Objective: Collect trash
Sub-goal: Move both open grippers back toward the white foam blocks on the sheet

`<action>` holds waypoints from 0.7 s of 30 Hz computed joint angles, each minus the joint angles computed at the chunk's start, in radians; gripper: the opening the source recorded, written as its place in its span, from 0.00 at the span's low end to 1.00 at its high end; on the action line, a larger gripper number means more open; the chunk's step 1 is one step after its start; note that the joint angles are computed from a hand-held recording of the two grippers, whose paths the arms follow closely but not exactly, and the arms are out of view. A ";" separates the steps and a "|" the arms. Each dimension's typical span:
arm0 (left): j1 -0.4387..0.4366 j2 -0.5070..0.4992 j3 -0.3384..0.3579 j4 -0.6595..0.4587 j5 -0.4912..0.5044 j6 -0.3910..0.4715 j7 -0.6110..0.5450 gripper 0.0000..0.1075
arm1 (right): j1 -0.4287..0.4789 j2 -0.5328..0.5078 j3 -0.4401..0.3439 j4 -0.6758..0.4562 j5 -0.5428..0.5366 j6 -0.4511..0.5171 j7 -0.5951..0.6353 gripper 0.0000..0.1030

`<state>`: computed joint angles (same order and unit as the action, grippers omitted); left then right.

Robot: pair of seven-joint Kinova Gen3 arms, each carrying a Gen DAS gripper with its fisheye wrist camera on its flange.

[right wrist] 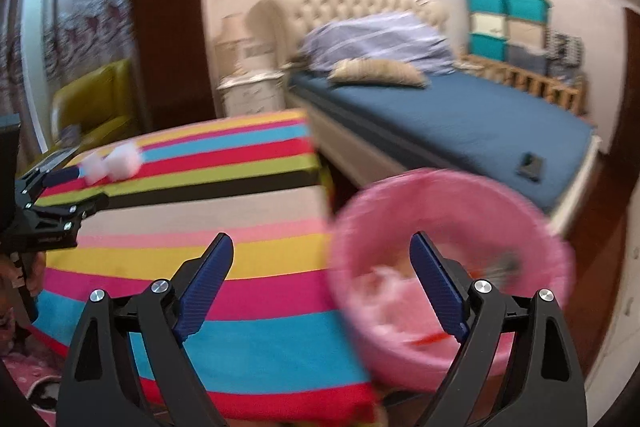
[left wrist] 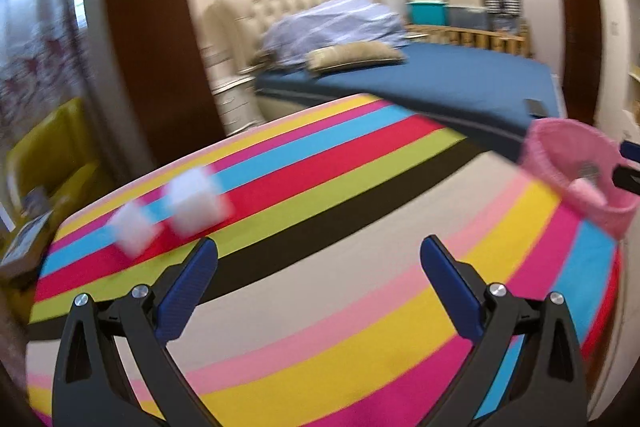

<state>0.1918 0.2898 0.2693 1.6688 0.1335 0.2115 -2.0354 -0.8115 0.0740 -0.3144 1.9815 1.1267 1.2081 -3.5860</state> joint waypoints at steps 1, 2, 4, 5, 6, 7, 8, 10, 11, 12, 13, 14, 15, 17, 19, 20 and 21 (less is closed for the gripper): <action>-0.016 -0.007 -0.027 0.012 -0.001 -0.011 0.009 0.91 | 0.005 0.037 0.004 -0.040 0.007 -0.026 0.032 0.82; -0.035 -0.010 -0.042 0.017 0.000 -0.013 0.015 0.91 | 0.005 0.064 0.011 -0.072 0.010 -0.045 0.060 0.82; -0.086 -0.011 -0.051 0.014 0.012 -0.003 0.019 0.91 | -0.004 0.125 0.033 -0.149 0.015 -0.087 0.121 0.82; -0.116 -0.010 -0.057 0.013 0.021 -0.002 0.020 0.91 | -0.010 0.155 0.045 -0.187 0.016 -0.109 0.152 0.82; -0.131 -0.008 -0.075 0.013 0.022 -0.009 0.028 0.91 | -0.017 0.184 0.056 -0.226 0.015 -0.123 0.183 0.82; -0.138 -0.010 -0.092 0.016 0.018 -0.014 0.040 0.91 | -0.025 0.206 0.067 -0.259 0.010 -0.130 0.210 0.82; -0.140 -0.008 -0.116 0.017 0.012 -0.024 0.057 0.91 | -0.031 0.233 0.078 -0.301 0.002 -0.140 0.242 0.82; -0.160 0.001 -0.148 0.012 -0.001 -0.039 0.084 0.91 | -0.043 0.280 0.098 -0.374 -0.019 -0.156 0.295 0.82; -0.169 0.007 -0.167 0.012 -0.010 -0.054 0.097 0.91 | -0.048 0.304 0.107 -0.412 -0.031 -0.163 0.323 0.82; -0.173 0.009 -0.178 0.011 -0.020 -0.061 0.109 0.91 | -0.054 0.319 0.118 -0.438 -0.040 -0.168 0.343 0.82; -0.189 0.017 -0.184 0.007 -0.026 -0.069 0.119 0.91 | -0.056 0.343 0.127 -0.477 -0.053 -0.174 0.374 0.82; -0.215 0.020 -0.175 0.002 -0.028 -0.067 0.122 0.91 | -0.058 0.367 0.135 -0.516 -0.070 -0.178 0.407 0.82; -0.242 0.030 -0.165 -0.010 -0.026 -0.056 0.126 0.91 | -0.059 0.392 0.144 -0.556 -0.088 -0.179 0.439 0.82; -0.287 0.052 -0.151 -0.040 -0.017 -0.024 0.126 0.91 | -0.060 0.426 0.161 -0.613 -0.118 -0.189 0.485 0.82; -0.282 0.066 -0.173 -0.063 -0.033 0.009 0.155 0.91 | -0.044 0.469 0.173 -0.692 -0.161 -0.207 0.558 0.82; -0.299 0.081 -0.165 -0.091 -0.023 0.049 0.157 0.91 | -0.040 0.494 0.180 -0.737 -0.181 -0.206 0.595 0.82; -0.331 0.089 -0.139 -0.115 0.003 0.090 0.143 0.91 | -0.033 0.519 0.185 -0.783 -0.203 -0.205 0.636 0.82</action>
<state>-0.1395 0.3790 0.1304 1.5538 0.1367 0.3015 -1.8927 -0.8440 0.5927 -0.1292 1.1980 0.9241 1.0035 -2.9502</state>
